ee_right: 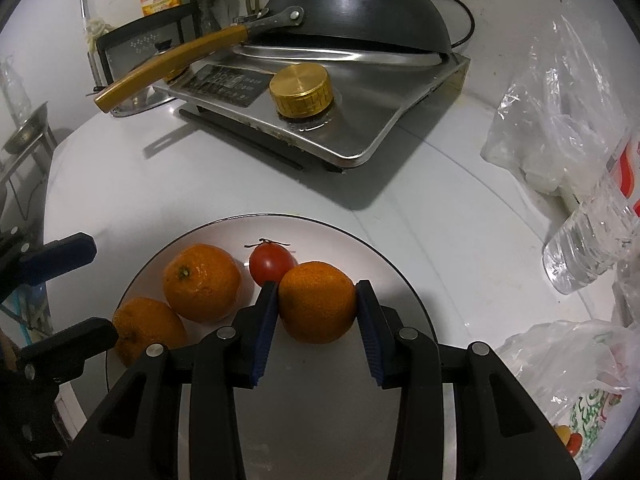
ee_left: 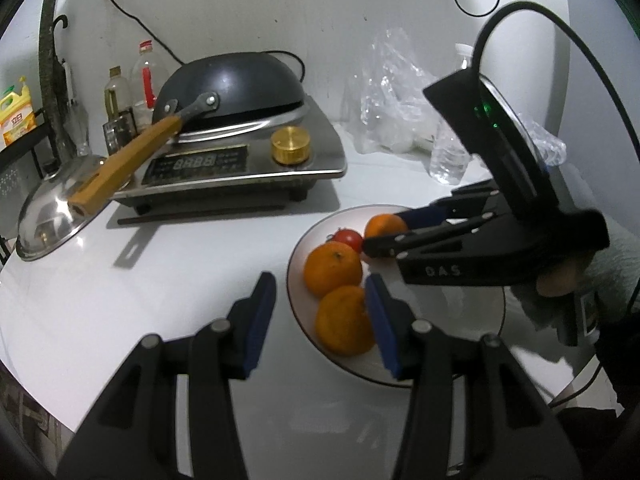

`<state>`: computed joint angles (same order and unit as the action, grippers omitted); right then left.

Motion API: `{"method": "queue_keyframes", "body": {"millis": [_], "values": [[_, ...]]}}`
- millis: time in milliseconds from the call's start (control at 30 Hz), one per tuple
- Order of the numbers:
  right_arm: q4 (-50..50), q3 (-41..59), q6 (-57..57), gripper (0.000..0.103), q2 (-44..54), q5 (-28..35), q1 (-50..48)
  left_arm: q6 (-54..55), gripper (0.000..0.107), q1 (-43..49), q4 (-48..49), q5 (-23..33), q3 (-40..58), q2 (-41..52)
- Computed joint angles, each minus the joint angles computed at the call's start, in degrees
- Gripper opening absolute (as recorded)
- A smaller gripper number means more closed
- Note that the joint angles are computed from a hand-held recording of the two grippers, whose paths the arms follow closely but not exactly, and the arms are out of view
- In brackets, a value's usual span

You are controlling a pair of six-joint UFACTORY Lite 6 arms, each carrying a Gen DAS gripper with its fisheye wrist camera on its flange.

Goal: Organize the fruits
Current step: 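Lower the mandarin onto the plate and open the left tool while the right tool releases its mandarin, then move both open tools back over the fruit in the plastic bag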

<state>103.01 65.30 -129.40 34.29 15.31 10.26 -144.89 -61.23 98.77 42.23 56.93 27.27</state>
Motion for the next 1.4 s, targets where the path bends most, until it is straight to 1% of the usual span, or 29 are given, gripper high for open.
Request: {"method": "queue_keyframes", "body": {"millis": [67,100,133,700,1167,1400], "values": [[0.9,-0.4,-0.7,0.043,-0.5,0.1,-0.1,0.3,0.048,-0.2,-0.5,0.1,0.0,-0.1],[1.5,-0.7,-1.1,0.047,-0.9,0.2,-0.2,0.6,0.048,-0.4,-0.8,0.2,0.1,-0.2],[1.4,-0.9,-1.1,0.048,-1.3,0.3,-0.3,0.6,0.048,-0.5,-0.9,0.3,0.0,-0.4],[2.8,-11.8,-5.0,0.048,-12.9,3.8,-5.6,6.9,0.048,-4.1,-7.7,2.6,5.3,0.8],[-3.3,-21.1,-2.8,0.048,-24.1,8.9,-12.7,13.5,0.049,-7.2,-14.9,5.0,12.6,3.7],[-7.0,-24.0,-1.4,0.048,-27.8,11.7,-17.3,17.1,0.05,-8.6,-17.9,6.2,17.3,5.9]]}}
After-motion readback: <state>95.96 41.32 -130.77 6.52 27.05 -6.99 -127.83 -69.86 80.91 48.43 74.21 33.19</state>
